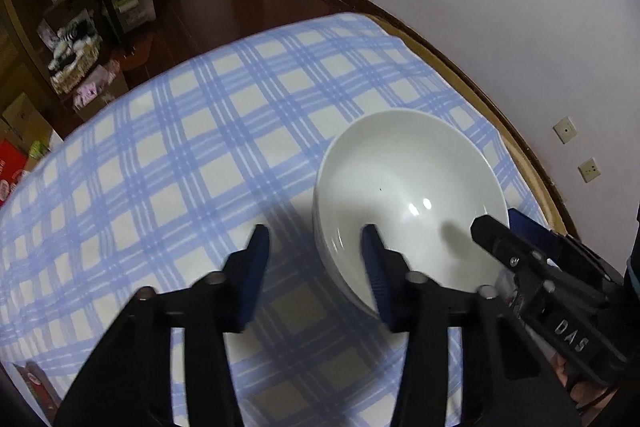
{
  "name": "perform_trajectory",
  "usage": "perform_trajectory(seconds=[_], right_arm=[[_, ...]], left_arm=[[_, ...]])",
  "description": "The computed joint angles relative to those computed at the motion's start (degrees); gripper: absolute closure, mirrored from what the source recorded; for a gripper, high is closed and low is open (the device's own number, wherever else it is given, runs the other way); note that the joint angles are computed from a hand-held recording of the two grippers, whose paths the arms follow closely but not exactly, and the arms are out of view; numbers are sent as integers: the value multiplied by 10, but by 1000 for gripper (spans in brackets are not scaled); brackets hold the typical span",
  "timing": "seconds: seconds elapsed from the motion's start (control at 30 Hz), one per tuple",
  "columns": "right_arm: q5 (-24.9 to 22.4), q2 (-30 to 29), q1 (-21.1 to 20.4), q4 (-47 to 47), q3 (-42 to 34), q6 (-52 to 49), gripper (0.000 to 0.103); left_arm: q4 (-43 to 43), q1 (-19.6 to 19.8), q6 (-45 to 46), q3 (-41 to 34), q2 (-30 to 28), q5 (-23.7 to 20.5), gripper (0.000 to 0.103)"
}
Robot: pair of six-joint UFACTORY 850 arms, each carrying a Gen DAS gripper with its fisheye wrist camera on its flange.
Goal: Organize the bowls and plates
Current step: 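Close the left tool on the bowl rim while the right tool grips the opposite rim, then lift the white bowl with both tools and carry it toward the character-printed bowl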
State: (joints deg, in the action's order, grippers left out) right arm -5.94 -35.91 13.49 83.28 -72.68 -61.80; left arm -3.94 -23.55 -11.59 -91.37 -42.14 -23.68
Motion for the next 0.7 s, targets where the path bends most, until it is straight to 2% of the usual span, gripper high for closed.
perform_trajectory(seconds=[0.07,0.17,0.23,0.33,0.4,0.5,0.57,0.7], right_arm=[[3,-3,2,-49,-2,51,53],[-24,-12,-1,-116,-11,124,73],[-27,-14,1,-133,-13,133,75],[-11,-9,9,-176,-8,150,75],[-4,-4,12,-141,-2,109,76],[-6,4,12,-110,6,80,77],[-19,10,10,-95,9,63,77],[-27,27,13,-52,23,11,78]], left_arm=[[-28,3,26,-6,-9,-11,69],[-65,5,58,-3,-11,-9,77],[-97,6,87,0,-10,-7,84],[-59,2,56,2,-9,-8,85],[-67,3,59,9,-5,-4,86],[-150,14,104,28,10,-3,87],[-175,19,118,40,20,-9,87],[-142,15,93,67,44,-5,87]])
